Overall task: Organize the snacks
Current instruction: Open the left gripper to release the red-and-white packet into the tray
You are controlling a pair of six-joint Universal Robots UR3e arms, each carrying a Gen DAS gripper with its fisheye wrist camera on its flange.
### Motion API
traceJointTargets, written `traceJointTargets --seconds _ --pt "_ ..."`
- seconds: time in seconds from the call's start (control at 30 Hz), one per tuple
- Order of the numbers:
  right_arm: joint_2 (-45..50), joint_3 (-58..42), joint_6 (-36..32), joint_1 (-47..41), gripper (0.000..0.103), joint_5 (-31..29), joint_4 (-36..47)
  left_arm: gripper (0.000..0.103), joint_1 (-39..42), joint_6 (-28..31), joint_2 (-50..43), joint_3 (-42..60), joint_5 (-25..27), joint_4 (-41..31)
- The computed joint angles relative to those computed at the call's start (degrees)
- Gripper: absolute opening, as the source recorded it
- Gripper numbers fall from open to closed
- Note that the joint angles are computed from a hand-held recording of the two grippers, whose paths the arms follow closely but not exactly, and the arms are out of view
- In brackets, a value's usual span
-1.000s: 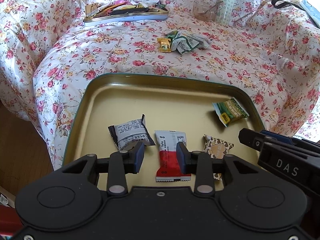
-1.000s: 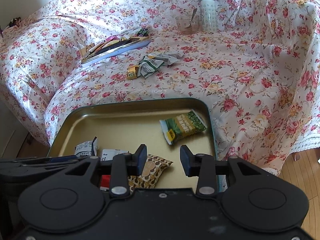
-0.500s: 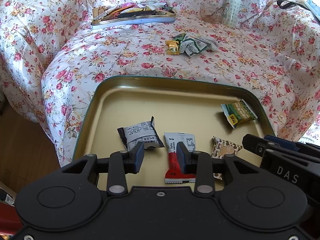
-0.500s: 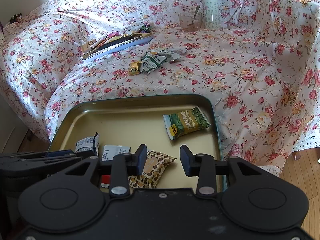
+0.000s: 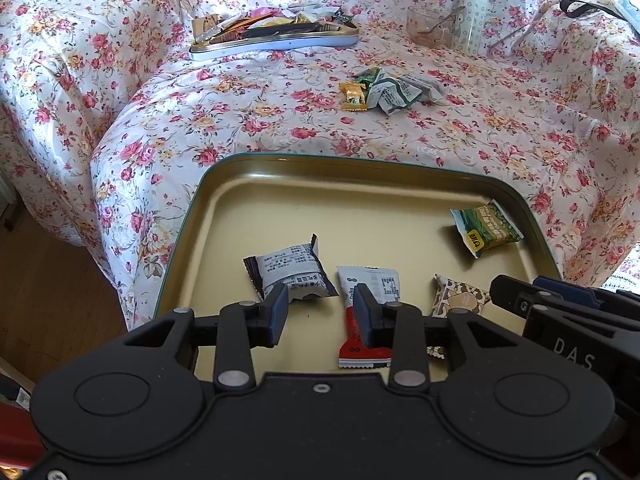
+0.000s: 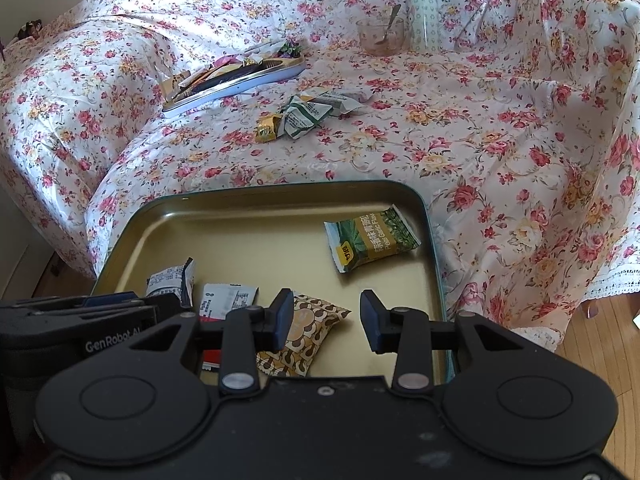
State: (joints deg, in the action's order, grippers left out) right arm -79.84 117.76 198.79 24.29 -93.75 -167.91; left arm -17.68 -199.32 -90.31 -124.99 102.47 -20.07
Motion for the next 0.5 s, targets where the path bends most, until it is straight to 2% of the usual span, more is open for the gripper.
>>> traceJointTargets --seconds 0.5 --pt "1.35 -2.69 -1.06 0.7 0.04 -3.72 2.68 0.044 -1.04 -0.63 -0.63 0.49 2.4 0.17"
